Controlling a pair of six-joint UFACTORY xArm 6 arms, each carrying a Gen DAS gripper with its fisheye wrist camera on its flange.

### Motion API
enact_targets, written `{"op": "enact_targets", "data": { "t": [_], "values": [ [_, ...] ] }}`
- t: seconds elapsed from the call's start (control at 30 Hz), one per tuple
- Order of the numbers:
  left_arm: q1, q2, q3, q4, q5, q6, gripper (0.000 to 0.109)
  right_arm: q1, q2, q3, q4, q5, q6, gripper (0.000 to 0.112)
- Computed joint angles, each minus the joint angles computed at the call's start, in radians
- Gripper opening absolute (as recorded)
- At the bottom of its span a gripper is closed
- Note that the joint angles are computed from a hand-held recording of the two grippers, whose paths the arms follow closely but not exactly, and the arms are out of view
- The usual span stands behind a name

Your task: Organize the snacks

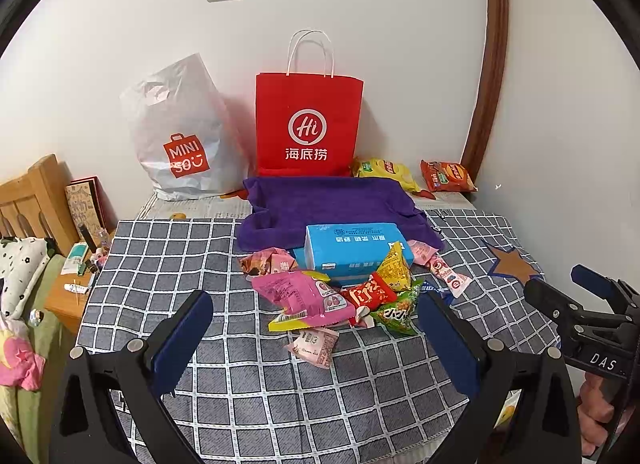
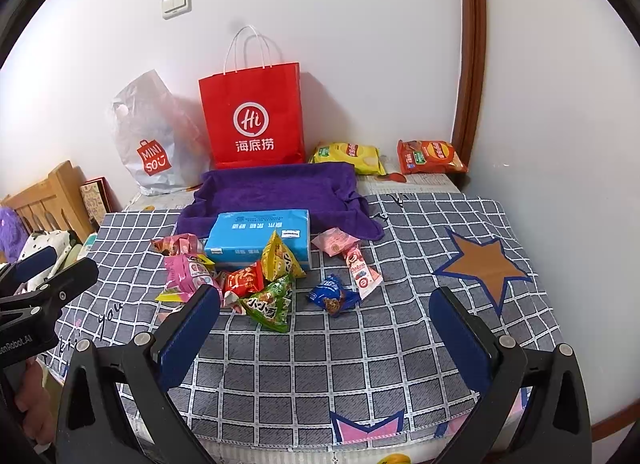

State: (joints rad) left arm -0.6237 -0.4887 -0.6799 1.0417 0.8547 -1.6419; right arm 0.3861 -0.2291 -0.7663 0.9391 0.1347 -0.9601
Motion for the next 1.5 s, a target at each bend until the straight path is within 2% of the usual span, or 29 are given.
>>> {"op": "enact_targets", "data": {
  "t": [1.0,1.17,1.5],
  "values": [
    [-0.014,-0.003,-0.001,0.016,-0.003,-0.012,0.103,0.014,-0.017,0.014,0.054,-0.008,-0.051,0.103],
    [-0.022,0.004,-0.006,0.018,0.008,-0.016,0.103,0.022,-0.021,0.01,0.111,-0.004,-0.114,0.103],
    [0.069,0.007,0.035,0.005,-0.089,0.008,0.103,0.03,0.026,-0.03,0.168,0.003,-0.186,0.103]
  ]
}}
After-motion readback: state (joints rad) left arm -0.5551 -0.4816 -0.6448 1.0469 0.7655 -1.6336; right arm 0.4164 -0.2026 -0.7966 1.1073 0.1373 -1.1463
